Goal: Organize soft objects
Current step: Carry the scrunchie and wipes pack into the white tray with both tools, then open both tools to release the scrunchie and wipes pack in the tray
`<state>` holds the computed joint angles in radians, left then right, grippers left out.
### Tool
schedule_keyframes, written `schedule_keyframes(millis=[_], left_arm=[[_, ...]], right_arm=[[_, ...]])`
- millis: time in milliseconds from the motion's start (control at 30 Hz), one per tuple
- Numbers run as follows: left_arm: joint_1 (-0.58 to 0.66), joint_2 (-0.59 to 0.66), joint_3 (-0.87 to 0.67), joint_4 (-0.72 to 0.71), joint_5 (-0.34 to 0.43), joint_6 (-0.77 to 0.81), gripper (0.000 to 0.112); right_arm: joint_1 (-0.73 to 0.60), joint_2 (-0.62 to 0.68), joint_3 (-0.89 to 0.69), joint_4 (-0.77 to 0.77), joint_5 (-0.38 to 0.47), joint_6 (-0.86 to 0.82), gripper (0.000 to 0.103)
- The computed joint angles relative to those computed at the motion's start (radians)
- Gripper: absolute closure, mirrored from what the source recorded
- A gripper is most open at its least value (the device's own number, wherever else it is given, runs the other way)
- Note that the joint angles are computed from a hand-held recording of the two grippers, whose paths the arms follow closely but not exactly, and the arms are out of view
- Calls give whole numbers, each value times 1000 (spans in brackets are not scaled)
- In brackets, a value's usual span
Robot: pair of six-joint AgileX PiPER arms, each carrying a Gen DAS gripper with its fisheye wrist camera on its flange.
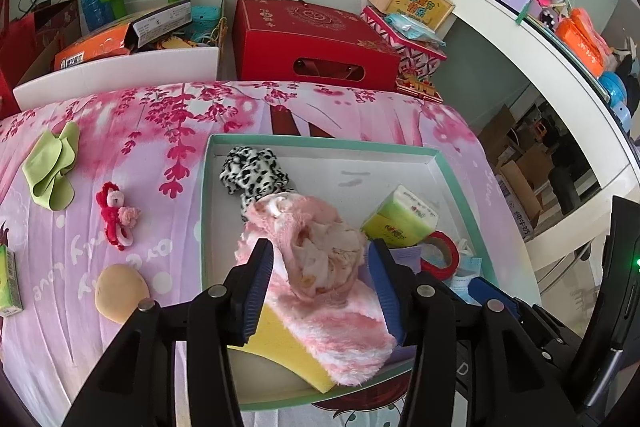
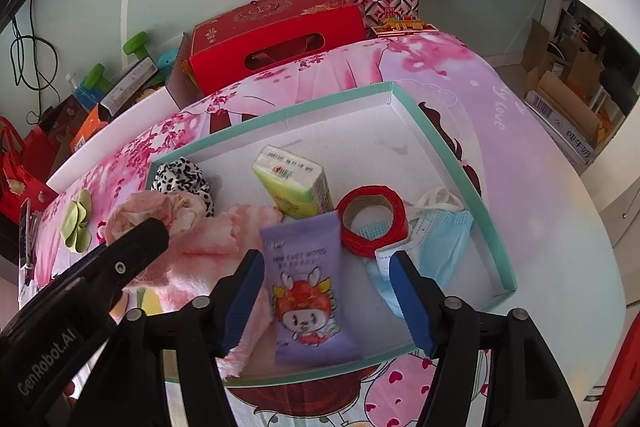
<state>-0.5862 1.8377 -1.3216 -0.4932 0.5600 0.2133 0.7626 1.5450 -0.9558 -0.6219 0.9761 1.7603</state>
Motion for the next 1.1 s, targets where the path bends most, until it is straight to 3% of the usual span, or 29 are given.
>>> schedule_keyframes(millis=[100,267,467,500,567,867,1100], left_arm=[[0,0,-1,36,-3,-44,47],[-2,0,-2,141,-13,-150,40],[11,-1,0,223,-14,-235,35],[12,-3,1,234,-16,-244,29],[11,-7,6,263,-22,-273,18],[8,-11,15,386,-36,-398,16],[15,1,6,423,-1,-442,16]], right_arm=[[-1,1,-1,3,2,-4,31],[-5,10,-5,13,9,-12,19],[-14,6,4,23,10,-14,18],[-15,6,5,24,11,-15,16],[-16,7,5,25,13,-14,0],[-15,7,9,28,25,-5,0],[-19,12,7,37,23,-17,0]])
